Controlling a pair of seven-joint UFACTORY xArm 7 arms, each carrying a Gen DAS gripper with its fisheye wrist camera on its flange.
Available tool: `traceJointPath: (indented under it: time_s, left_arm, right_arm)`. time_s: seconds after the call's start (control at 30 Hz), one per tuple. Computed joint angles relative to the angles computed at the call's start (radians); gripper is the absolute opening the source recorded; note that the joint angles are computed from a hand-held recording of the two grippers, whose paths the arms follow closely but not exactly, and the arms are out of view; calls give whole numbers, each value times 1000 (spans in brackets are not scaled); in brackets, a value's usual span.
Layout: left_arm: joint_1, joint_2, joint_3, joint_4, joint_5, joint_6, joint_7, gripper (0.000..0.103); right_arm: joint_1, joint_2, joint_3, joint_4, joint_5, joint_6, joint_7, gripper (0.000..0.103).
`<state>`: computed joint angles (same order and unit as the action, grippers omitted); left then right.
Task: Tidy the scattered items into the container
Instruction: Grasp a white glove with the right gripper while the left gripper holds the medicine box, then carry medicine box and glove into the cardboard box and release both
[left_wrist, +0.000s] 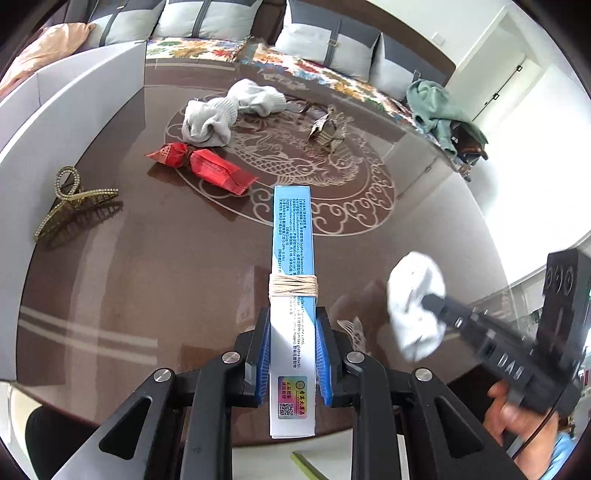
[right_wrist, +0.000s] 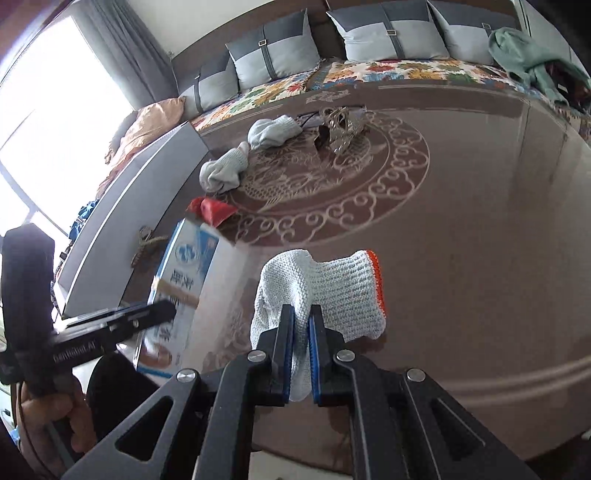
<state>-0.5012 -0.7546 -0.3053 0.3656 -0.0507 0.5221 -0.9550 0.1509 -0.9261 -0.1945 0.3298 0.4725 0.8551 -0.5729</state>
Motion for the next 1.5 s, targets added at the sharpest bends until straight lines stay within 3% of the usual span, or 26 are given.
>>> traceJointPath:
  time_s: [0.2,0.43,0.63,0.83,1.03,1.17,1.33,1.5]
  left_arm:
    - [-28,-149,6,-58,-14,50,-21,21]
    - [26,-492,44,-103,14,239,-14,21]
    - [177,-785,121,-67,82,490,90,21]
    - [384,-936,294,-49,188,646,254,21]
    - [563,-892,464,-59,268,620,403,21]
    - [647,-837,540,-83,274,572,476,21]
    - [715,-707,605,-100,266,462,559,21]
    - [743,-454,669,-51,255,291,642,21]
  right_arm:
    - [-1,-149,43,-53,-7,58,62,7]
    - [136,-173,125,-11,32,23,150,7]
    - [321,-123,194,45,109,-60,203,7]
    - [536,101,247,197,206,-226,162,8]
    - [686,466,281,452,292,-434,-5,8]
    - [660,712,339,667,274,-490,-60,8]
    - [573,949,434,887,77,-515,66,8]
    - [545,1159,452,1090,-114,-495,232,8]
